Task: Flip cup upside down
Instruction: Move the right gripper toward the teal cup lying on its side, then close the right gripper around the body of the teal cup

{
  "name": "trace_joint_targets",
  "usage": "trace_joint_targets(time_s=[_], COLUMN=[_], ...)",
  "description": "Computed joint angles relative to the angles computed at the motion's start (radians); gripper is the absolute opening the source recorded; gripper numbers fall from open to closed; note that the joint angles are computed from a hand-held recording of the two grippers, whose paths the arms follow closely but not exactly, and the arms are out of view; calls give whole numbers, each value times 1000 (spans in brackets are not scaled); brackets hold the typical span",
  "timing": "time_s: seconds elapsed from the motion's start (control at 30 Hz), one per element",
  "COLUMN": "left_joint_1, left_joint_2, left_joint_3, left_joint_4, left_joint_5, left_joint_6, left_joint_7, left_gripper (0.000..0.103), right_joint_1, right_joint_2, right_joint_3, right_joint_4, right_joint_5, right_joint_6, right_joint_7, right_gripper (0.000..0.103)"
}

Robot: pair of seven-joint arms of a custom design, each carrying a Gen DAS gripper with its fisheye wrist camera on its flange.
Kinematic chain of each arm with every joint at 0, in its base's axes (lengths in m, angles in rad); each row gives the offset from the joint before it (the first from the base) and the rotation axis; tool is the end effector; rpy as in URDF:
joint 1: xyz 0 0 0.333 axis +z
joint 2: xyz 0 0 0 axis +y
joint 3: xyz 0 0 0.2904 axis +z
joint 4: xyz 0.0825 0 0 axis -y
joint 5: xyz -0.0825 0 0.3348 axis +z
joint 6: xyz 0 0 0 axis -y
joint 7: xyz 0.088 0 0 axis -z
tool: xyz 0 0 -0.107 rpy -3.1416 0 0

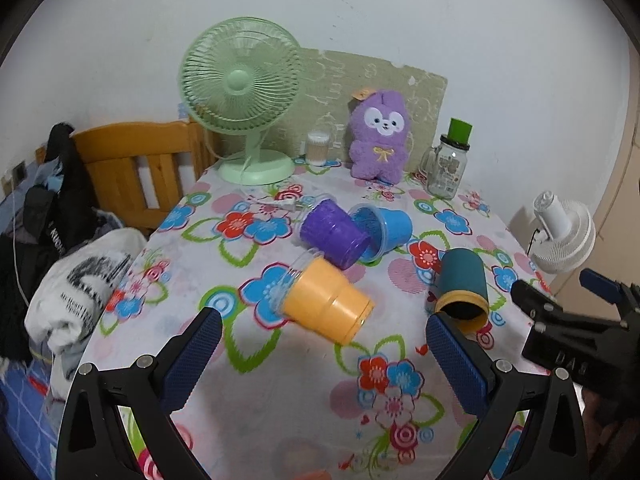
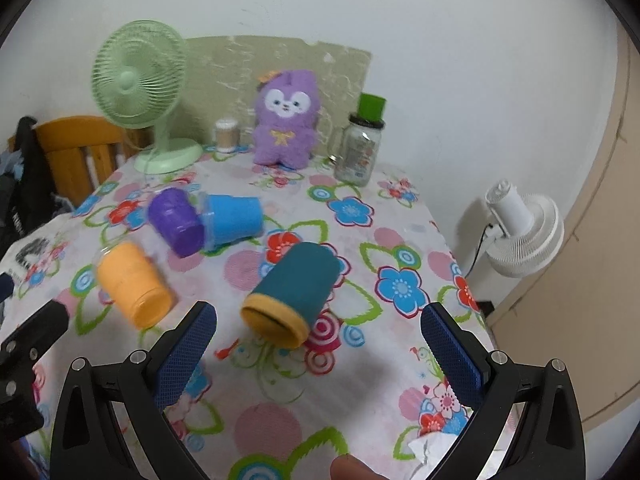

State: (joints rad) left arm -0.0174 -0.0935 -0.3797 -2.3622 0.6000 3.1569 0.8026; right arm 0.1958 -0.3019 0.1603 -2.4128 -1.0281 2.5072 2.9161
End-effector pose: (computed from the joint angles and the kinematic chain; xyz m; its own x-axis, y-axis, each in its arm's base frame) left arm 0.4345 -0.2412 0.4616 -0.2889 -0.9521 0.1002 -0.6358 0.1126 -0.7636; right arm 0.4121 0.1633 0.4635 -0.3014 -0.9411 0.1530 -0.6650 0.0925 -0.7410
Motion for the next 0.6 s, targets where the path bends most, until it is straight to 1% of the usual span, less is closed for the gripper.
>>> trace_joint_targets(time_s=[0.03, 0.1, 0.17, 0.27, 0.33, 0.4, 0.5, 0.6], left_joint_1=[2, -30, -57, -102, -139, -166, -219, -241], left_joint_2=[21, 72, 111, 170, 205, 245, 289, 300], left_joint_3=[-6, 12, 34, 67, 101, 119, 161, 181], left_joint_4=[23, 73, 112, 172, 210, 255, 310, 312], left_joint_5=[13, 6, 22, 37, 69, 57, 62, 9], left_joint_6=[-8, -34, -48, -77, -92, -115, -151, -139], left_joint_7=[1, 34, 33, 45, 32, 66, 80, 123], left_gripper=[103, 103, 103, 103, 103, 103, 103, 103], right_joint_1=[-4, -15, -18, -22, -21, -18, -13, -16], right_joint_2=[11, 48, 85, 152, 215, 264, 319, 365], right_joint_3=[-5, -21, -41, -74, -95, -107, -121, -139], right_joint_4=[8, 31, 54, 96, 134, 163, 198, 219], right_joint_5=[1, 8, 37, 106, 176, 236, 290, 372], right_joint_6=[1, 8, 25, 79, 122, 139, 152, 185], right_joint_7=[-3, -17, -42, -89, -147, -202, -242, -296], right_gripper=[103, 103, 103, 103, 103, 103, 103, 103])
